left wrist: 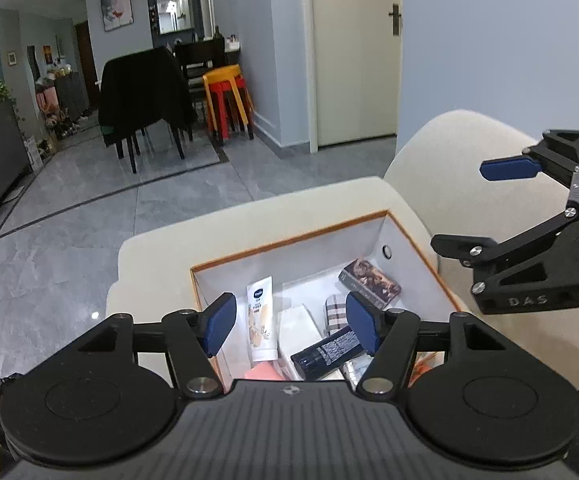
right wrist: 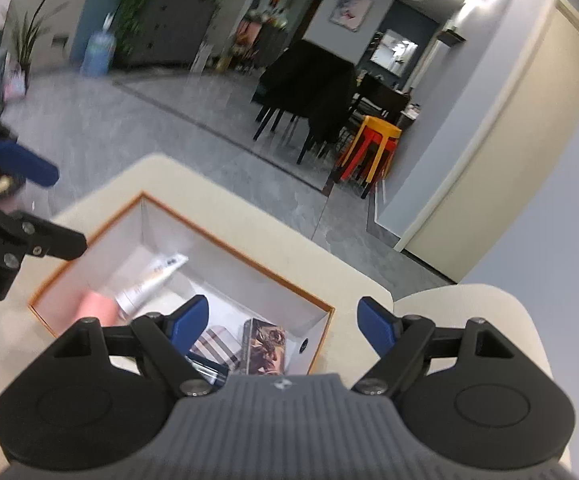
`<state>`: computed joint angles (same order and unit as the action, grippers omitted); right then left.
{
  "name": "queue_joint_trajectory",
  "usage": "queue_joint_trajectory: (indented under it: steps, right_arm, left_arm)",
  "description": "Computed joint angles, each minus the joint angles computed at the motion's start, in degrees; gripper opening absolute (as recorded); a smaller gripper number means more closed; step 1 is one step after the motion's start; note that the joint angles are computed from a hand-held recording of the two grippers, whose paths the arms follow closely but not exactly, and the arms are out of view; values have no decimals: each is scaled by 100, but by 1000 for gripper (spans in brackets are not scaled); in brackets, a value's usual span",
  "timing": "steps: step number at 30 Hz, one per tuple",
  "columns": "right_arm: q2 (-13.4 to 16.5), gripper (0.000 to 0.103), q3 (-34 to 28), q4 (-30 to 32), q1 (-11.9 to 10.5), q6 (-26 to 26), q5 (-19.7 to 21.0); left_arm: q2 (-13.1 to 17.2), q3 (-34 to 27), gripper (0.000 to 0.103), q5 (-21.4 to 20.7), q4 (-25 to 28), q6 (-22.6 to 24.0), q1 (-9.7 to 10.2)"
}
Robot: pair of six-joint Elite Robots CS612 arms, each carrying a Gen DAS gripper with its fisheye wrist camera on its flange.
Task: Organize rigid objects
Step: 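Withdraw both tools up out of the shoebox toward the remaining items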
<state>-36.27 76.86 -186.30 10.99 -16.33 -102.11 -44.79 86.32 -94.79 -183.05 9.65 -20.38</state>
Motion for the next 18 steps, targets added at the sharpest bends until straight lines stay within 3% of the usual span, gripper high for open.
queue_joint_trajectory:
  steps: [11, 18]
  right_arm:
    - [-367, 81, 749, -727, -43, 465, 315]
    - [-444, 81, 1107, -1053, -53, 703, 532]
  left_arm:
    - [-118, 506, 81, -204, -761, -37, -64]
    - [-58, 710, 82, -580, -1002, -467, -8]
